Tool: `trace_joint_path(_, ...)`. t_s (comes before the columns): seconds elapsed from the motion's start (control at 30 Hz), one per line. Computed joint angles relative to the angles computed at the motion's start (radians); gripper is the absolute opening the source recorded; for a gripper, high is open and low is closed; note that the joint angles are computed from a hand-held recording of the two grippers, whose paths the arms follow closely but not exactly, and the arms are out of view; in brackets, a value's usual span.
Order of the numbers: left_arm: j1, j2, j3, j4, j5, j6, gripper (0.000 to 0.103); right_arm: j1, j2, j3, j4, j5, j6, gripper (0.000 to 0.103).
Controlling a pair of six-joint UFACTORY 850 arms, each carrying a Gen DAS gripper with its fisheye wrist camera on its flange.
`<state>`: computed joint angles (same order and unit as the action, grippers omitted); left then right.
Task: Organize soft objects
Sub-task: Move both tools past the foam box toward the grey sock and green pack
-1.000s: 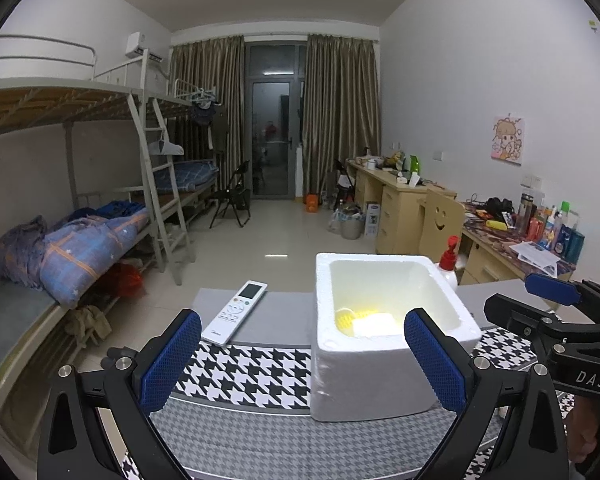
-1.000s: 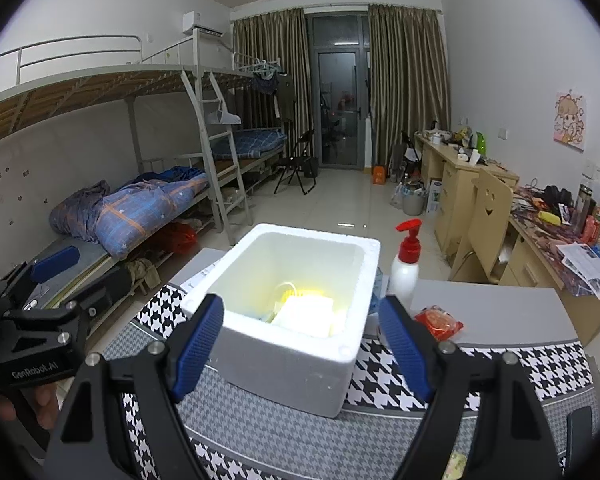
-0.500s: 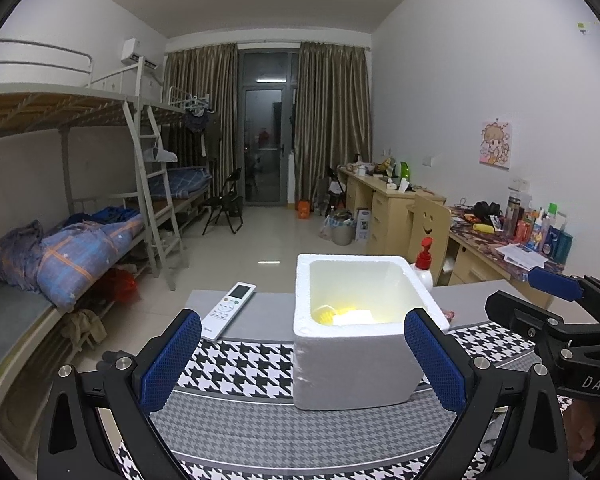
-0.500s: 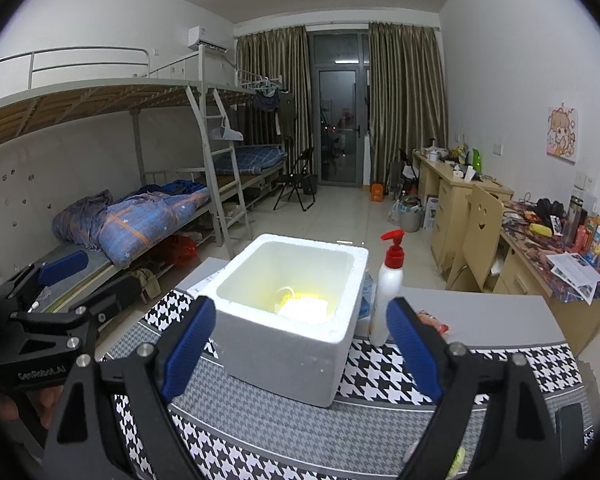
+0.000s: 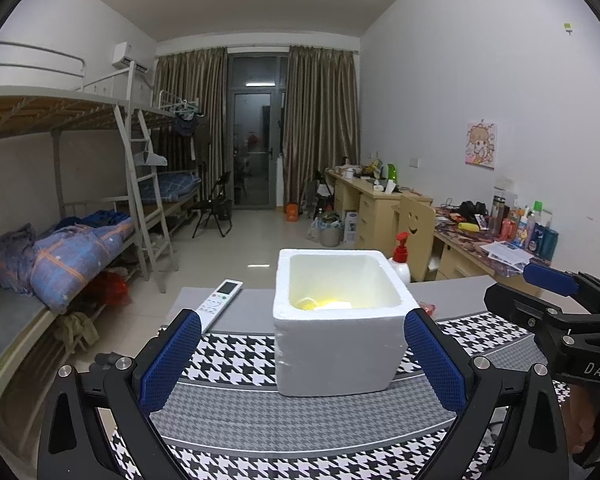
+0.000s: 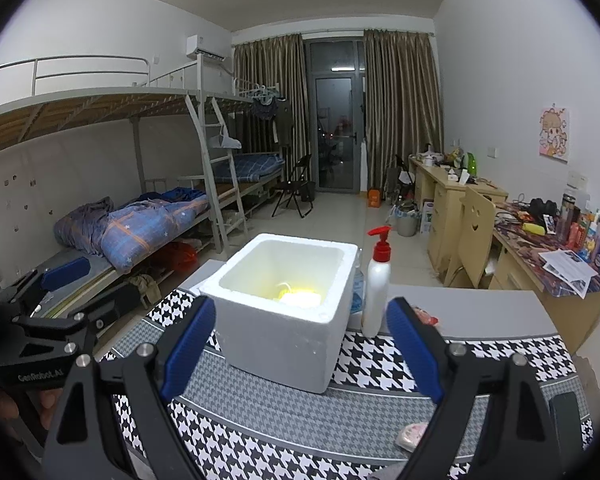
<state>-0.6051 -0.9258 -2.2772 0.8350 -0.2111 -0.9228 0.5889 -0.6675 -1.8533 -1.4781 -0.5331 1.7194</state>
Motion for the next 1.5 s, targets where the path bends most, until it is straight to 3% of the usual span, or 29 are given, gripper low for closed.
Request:
trace_joint_path(0.1, -0.003, 0.018, 0.03, 0.057, 0.015, -0.057, 0.102, 0.005, 0.023, 0.039, -0.039, -0.007, 0.048, 0.09)
trace_joint_path(0.53, -0.015, 0.09, 0.164, 0.571, 0.052, -0.575, 0.102, 0.023, 0.081, 0.146, -0.15, -0.058, 0.175, 0.09)
trace_joint_path(0.9, -0.026, 0.108, 0.205, 0.819, 0.065, -0.822, 0.102, 0.031, 0.108, 0.204, -0.202, -0.087, 0.242, 0.09)
trace_joint_path(0.97, -0.029, 0.115, 0.224, 0.925, 0.055, -0.931, 0.102, 0.031, 0.115, 0.218, -0.215, -0.093, 0.258, 0.09)
trace_joint_path(1.3, -0.035, 0.118, 0.243, 1.032, 0.064, -1.041, 0.102, 0.036, 0.144, 0.282, -0.257, -0.125, 0.322, 0.09)
trace_joint_path(1.5, -0.045, 0.128, 0.268, 1.212, 0.044, -1.216, 0.102, 0.032, 0.158, 0.307, -0.27, -0.133, 0.359, 0.09)
